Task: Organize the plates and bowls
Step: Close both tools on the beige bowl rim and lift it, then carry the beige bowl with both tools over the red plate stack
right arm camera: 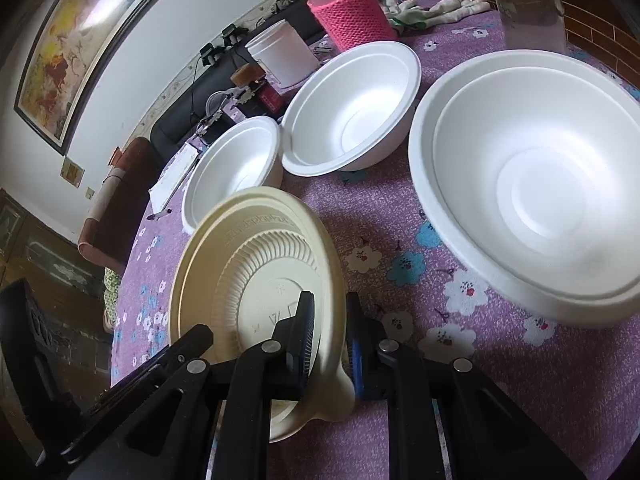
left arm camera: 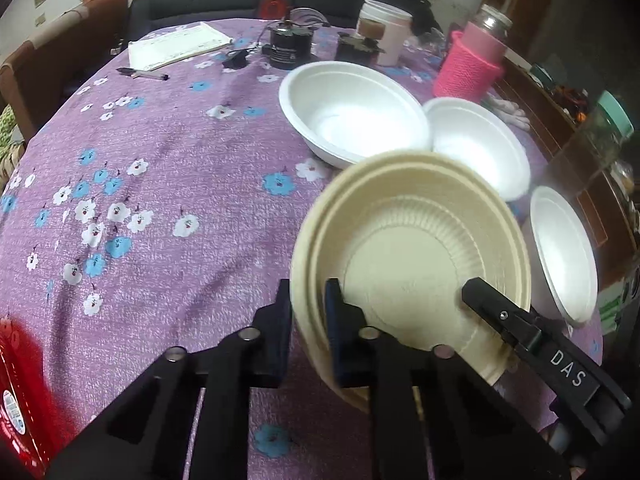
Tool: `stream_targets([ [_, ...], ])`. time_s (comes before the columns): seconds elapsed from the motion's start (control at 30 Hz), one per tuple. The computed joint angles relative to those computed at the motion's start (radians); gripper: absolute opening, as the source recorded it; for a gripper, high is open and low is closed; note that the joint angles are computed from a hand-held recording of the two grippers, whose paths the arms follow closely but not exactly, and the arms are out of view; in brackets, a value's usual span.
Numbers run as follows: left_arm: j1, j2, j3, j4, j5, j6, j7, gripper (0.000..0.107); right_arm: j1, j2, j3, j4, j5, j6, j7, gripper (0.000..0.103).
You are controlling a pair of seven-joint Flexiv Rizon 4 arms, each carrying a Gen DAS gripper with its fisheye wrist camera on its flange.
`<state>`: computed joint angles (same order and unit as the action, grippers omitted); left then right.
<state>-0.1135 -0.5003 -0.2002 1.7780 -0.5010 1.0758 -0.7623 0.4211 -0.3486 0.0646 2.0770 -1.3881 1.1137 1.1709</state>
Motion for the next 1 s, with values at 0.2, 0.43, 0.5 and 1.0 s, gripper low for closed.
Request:
stream_targets([
  [0.2, 0.014, 0.026, -0.007, 0.036, -0.023, -0.005, 0.029, 0.012, 0.009, 0.012, 0.009, 0.008, 0.005, -0.009, 0.011, 0.015],
  [0.43, 0.036, 0.105, -0.011, 0.138, -0.088, 0.043, 0.116, 0.012, 0.021, 0.027, 0.026, 0.020, -0.027, -0.004, 0.050, 0.015],
  [0.5, 0.045, 0.135, -0.015, 0.178, -0.123, 0.068, 0.158, 0.012, 0.028, 0.029, 0.033, 0.020, -0.032, -0.005, 0.055, 0.014],
  [1.0, 0.064, 0.274, 0.049, 0.320, -0.452, 0.146, 0.420, 0.013, 0.142, 0.001, 0.063, -0.094, -0.015, -0.089, -0.046, 0.011],
])
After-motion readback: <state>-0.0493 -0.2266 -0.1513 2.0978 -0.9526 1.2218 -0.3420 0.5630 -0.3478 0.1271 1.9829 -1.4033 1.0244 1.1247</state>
